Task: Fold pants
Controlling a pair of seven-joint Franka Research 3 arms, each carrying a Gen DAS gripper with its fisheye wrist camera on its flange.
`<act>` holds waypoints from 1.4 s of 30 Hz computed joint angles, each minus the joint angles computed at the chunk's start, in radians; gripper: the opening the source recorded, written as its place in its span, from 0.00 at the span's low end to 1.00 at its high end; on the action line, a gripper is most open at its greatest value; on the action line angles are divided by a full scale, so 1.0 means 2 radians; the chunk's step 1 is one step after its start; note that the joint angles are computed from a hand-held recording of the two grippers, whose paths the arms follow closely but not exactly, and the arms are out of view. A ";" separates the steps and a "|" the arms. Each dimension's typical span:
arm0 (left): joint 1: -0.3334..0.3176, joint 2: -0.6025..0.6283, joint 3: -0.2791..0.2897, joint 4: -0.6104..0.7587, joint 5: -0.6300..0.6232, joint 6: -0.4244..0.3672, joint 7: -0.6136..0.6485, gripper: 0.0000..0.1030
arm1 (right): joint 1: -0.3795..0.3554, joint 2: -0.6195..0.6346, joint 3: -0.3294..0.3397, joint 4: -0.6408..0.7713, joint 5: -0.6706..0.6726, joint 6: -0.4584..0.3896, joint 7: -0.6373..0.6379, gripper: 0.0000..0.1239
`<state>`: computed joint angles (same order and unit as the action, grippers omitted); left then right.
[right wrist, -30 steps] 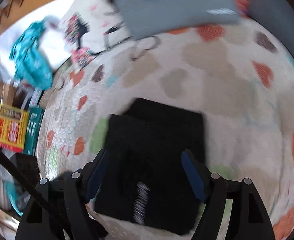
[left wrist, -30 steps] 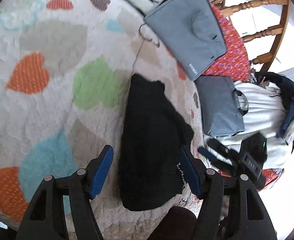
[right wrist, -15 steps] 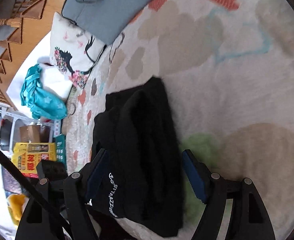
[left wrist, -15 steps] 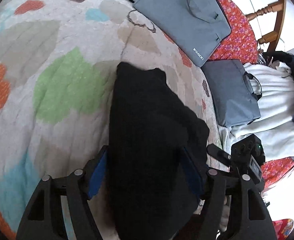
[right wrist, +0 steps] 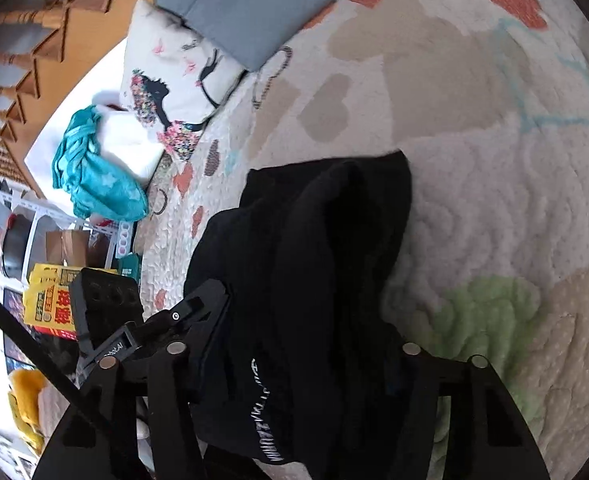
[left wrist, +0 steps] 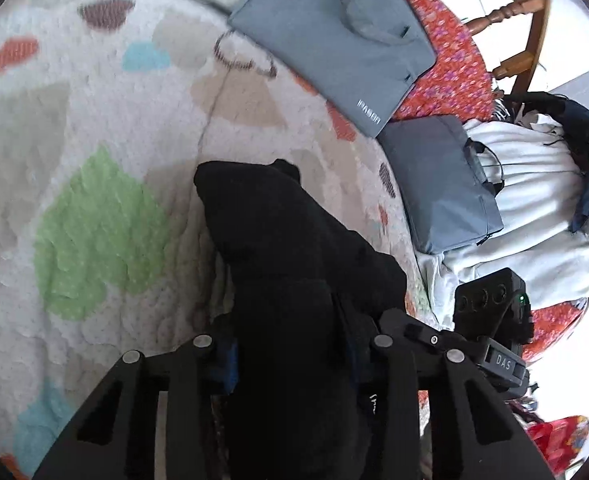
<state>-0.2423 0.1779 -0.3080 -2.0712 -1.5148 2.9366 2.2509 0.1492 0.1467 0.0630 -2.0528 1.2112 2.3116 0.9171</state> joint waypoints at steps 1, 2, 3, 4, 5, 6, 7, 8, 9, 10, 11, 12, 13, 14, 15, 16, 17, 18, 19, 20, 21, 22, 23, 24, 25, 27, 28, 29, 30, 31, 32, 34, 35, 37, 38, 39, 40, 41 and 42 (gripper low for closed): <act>-0.003 -0.006 0.001 -0.001 0.011 0.013 -0.005 0.36 | 0.001 -0.002 0.001 0.002 0.001 0.001 -0.002 0.48; -0.002 -0.009 0.001 -0.001 0.014 0.019 -0.006 0.36 | 0.003 -0.003 0.003 0.006 0.000 0.004 -0.003 0.47; 0.000 -0.013 0.002 0.000 0.012 0.018 -0.002 0.36 | 0.007 -0.003 0.004 0.010 -0.005 0.010 -0.004 0.47; 0.003 -0.016 0.004 0.001 0.014 0.016 -0.004 0.36 | 0.010 -0.003 0.005 0.015 -0.010 0.016 -0.003 0.47; 0.005 -0.017 0.006 0.002 0.017 0.016 -0.007 0.36 | 0.014 -0.001 0.008 0.021 -0.017 0.024 -0.001 0.47; 0.007 -0.017 0.008 0.004 0.021 0.017 -0.014 0.36 | 0.018 0.002 0.010 0.029 -0.021 0.029 0.000 0.47; 0.009 -0.015 0.012 0.007 0.032 0.018 -0.029 0.36 | 0.021 0.009 0.012 0.041 -0.024 0.033 0.004 0.47; 0.012 -0.013 0.013 0.009 0.043 0.018 -0.042 0.36 | 0.022 0.014 0.014 0.048 -0.026 0.035 0.007 0.47; 0.014 -0.008 0.016 0.012 0.069 0.019 -0.069 0.36 | 0.025 0.022 0.016 0.058 -0.029 0.040 0.012 0.47; 0.017 -0.001 0.020 0.016 0.102 0.021 -0.101 0.36 | 0.028 0.032 0.019 0.071 -0.035 0.046 0.019 0.47; 0.021 0.004 0.021 0.019 0.130 0.023 -0.124 0.36 | 0.032 0.042 0.022 0.083 -0.042 0.055 0.026 0.47; 0.023 0.010 0.025 0.023 0.165 0.025 -0.154 0.36 | 0.034 0.050 0.025 0.092 -0.047 0.061 0.030 0.47; 0.023 0.017 0.031 0.028 0.204 0.026 -0.187 0.36 | 0.037 0.061 0.028 0.104 -0.052 0.070 0.036 0.47; 0.026 0.023 0.034 0.033 0.227 0.025 -0.205 0.36 | 0.039 0.072 0.032 0.116 -0.056 0.079 0.040 0.46; 0.028 0.028 0.038 0.037 0.252 0.024 -0.225 0.36 | 0.039 0.081 0.035 0.125 -0.059 0.085 0.045 0.46; 0.027 0.035 0.044 0.041 0.281 0.023 -0.249 0.36 | 0.040 0.090 0.039 0.134 -0.062 0.091 0.050 0.46; 0.028 0.040 0.048 0.043 0.301 0.022 -0.266 0.37 | 0.043 0.101 0.041 0.144 -0.069 0.101 0.056 0.46; 0.025 0.046 0.056 0.046 0.331 0.017 -0.294 0.37 | 0.045 0.107 0.044 0.149 -0.078 0.112 0.060 0.46; 0.020 0.053 0.071 0.050 0.367 0.005 -0.331 0.41 | 0.049 0.114 0.044 0.153 -0.092 0.125 0.067 0.47; 0.026 0.056 0.070 0.050 0.376 -0.003 -0.341 0.46 | 0.053 0.121 0.043 0.155 -0.110 0.140 0.079 0.48; 0.035 0.060 0.066 0.053 0.379 -0.014 -0.350 0.46 | 0.054 0.127 0.043 0.156 -0.123 0.149 0.088 0.48; 0.060 0.063 0.045 0.055 0.346 -0.025 -0.330 0.47 | 0.051 0.133 0.044 0.156 -0.132 0.152 0.094 0.48; 0.095 0.061 0.015 0.058 0.293 -0.042 -0.294 0.47 | 0.038 0.139 0.054 0.157 -0.119 0.144 0.081 0.49; 0.114 0.057 -0.001 0.055 0.266 -0.049 -0.277 0.47 | 0.023 0.139 0.065 0.156 -0.095 0.138 0.065 0.49; 0.134 0.045 -0.019 0.046 0.224 -0.048 -0.247 0.47 | 0.017 0.138 0.067 0.157 -0.087 0.133 0.065 0.50; 0.141 0.018 -0.026 0.024 0.168 -0.020 -0.199 0.47 | 0.012 0.122 0.070 0.140 -0.060 0.162 0.049 0.52; 0.136 0.005 -0.022 0.014 0.153 -0.008 -0.188 0.47 | 0.015 0.110 0.069 0.127 -0.049 0.194 0.040 0.53; 0.132 -0.006 -0.021 0.006 0.131 -0.001 -0.169 0.47 | 0.013 0.102 0.073 0.121 -0.033 0.210 0.025 0.54; 0.130 -0.015 -0.021 0.002 0.101 0.001 -0.142 0.47 | 0.004 0.095 0.081 0.118 0.005 0.216 -0.009 0.54; 0.125 -0.025 -0.019 -0.004 0.076 -0.001 -0.117 0.47 | 0.000 0.090 0.084 0.117 0.031 0.214 -0.032 0.54; 0.118 -0.030 -0.016 -0.008 0.070 -0.001 -0.108 0.47 | -0.001 0.085 0.086 0.117 0.057 0.212 -0.059 0.55; 0.099 -0.040 -0.010 -0.018 0.082 0.002 -0.102 0.47 | 0.003 0.084 0.081 0.121 0.075 0.193 -0.083 0.56; 0.089 -0.042 -0.005 -0.022 0.103 0.004 -0.113 0.47 | 0.002 0.091 0.079 0.132 0.079 0.164 -0.087 0.58; 0.070 -0.040 0.006 -0.027 0.150 -0.004 -0.135 0.48 | 0.003 0.108 0.074 0.152 0.082 0.126 -0.084 0.59; 0.063 -0.037 0.010 -0.029 0.170 -0.009 -0.145 0.49 | 0.002 0.123 0.072 0.167 0.076 0.106 -0.076 0.64; 0.056 -0.033 0.014 -0.033 0.202 -0.008 -0.167 0.49 | 0.003 0.141 0.069 0.186 0.058 0.082 -0.055 0.67; 0.049 -0.027 0.017 -0.035 0.237 -0.004 -0.189 0.49 | 0.008 0.155 0.064 0.198 0.036 0.078 -0.029 0.67; 0.049 -0.024 0.017 -0.036 0.253 -0.001 -0.197 0.49 | 0.010 0.164 0.063 0.203 0.028 0.087 -0.014 0.65; 0.047 -0.021 0.017 -0.037 0.276 0.003 -0.209 0.49 | 0.001 0.167 0.071 0.203 0.044 0.088 -0.025 0.65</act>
